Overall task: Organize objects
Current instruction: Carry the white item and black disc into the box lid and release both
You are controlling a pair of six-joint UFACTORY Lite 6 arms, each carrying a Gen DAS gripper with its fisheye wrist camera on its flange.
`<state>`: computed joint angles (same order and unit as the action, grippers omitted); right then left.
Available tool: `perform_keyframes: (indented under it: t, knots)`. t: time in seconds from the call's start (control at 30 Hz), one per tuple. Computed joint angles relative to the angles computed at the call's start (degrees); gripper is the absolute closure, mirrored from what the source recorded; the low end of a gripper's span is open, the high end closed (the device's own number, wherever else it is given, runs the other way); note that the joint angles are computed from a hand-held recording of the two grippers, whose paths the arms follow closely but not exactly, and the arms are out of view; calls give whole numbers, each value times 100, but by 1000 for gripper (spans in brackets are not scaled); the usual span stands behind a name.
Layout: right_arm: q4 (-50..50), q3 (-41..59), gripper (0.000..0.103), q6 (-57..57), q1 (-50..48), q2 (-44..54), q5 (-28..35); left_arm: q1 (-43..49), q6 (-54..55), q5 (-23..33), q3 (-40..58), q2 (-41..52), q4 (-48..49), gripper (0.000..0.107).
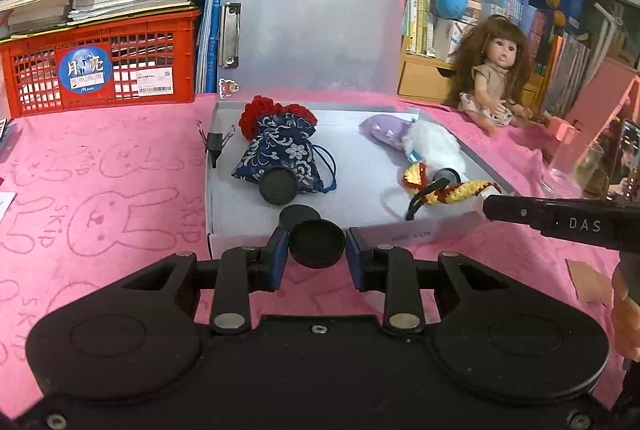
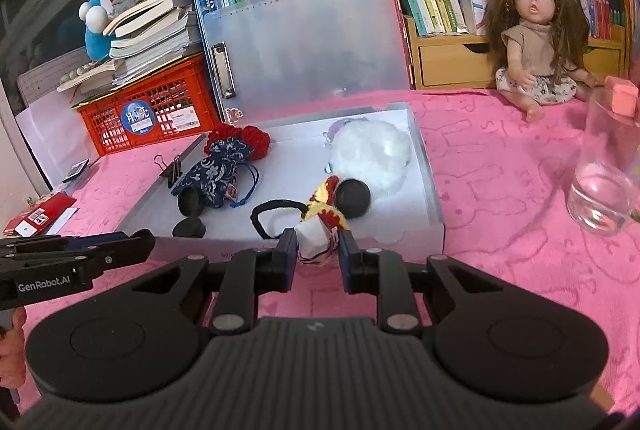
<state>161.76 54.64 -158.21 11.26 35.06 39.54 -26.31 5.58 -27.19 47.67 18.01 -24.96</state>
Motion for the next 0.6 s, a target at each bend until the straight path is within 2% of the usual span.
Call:
perform_keyframes:
  t: [0.3, 0.6]
  knots:
    - [-331, 850, 77, 411, 52, 399, -536, 40, 204, 43, 493, 419, -107, 78]
    - [-496, 1581, 77, 753, 101, 846, -976, 246, 154, 355, 1110, 867, -97, 78]
